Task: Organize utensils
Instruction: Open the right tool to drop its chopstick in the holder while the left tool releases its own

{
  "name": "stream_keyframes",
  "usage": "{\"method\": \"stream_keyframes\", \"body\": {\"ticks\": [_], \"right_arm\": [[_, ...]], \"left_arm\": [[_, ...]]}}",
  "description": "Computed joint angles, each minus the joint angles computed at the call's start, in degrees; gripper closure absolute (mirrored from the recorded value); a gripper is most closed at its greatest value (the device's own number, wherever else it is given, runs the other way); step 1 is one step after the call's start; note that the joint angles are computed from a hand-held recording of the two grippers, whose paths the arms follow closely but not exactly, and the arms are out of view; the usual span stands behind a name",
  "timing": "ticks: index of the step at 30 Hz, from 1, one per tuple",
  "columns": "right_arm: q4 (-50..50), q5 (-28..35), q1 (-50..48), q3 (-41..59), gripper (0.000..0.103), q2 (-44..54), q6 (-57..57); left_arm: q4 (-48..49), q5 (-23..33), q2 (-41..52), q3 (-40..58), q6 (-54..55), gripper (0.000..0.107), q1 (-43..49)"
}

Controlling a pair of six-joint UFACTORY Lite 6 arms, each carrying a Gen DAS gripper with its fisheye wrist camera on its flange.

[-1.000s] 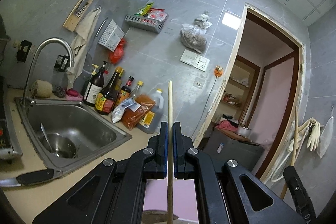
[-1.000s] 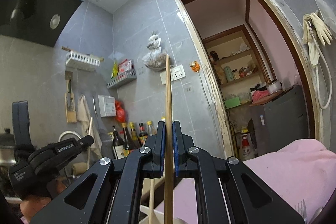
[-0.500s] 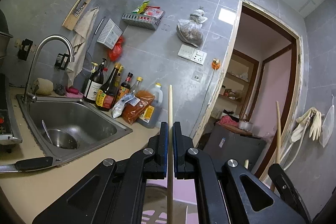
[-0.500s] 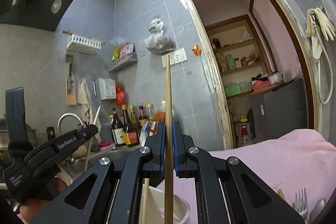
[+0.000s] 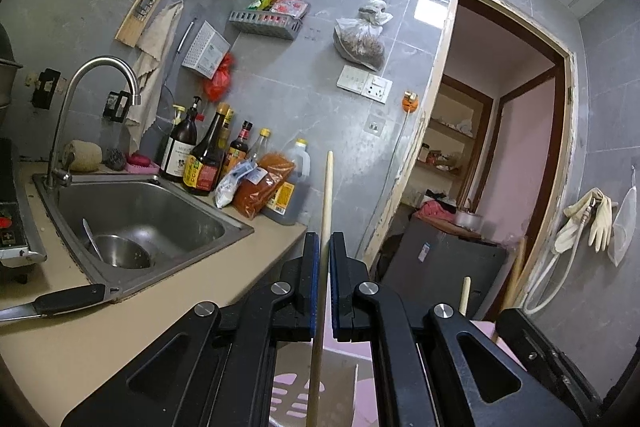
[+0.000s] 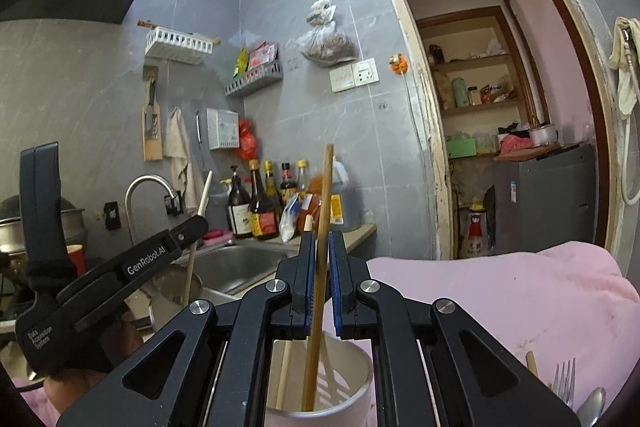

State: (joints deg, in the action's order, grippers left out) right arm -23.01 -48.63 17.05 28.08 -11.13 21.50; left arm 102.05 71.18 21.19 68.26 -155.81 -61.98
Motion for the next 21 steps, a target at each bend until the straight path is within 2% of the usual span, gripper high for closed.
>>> {"method": "stream_keyframes", "body": {"ticks": [5,13,18,20,21], "right_arm": [[-1.7,2.2,0.2,0.2,0.097,-0.4,0.8],[-3.0,2.0,-0.9,-1.2,0.096,-2.6,1.7],[-5.4,2.5,-3.4,-2.3,0.093,-5.9,4.2],[-6.3,2.9,-4.6,-2.8,0.083,-7.7,5.0],[-7.5,3.0,-5.8,-3.2,0.081,-8.9,5.9]], "left_arm": [[-1.0,-2.3,-0.8,0.0,1.3,0.103,-0.1],[-1.1,-5.4,-2.5,-1.4,1.1,0.098,0.0],[-1.4,-4.9,-4.0,-1.7,2.2,0.084,-1.2],[-1.8,-4.7,-4.5,-1.4,3.6,0.079,-2.0],[-2.0,-4.7,-4.8,-1.1,4.2,0.076,-2.3]]}}
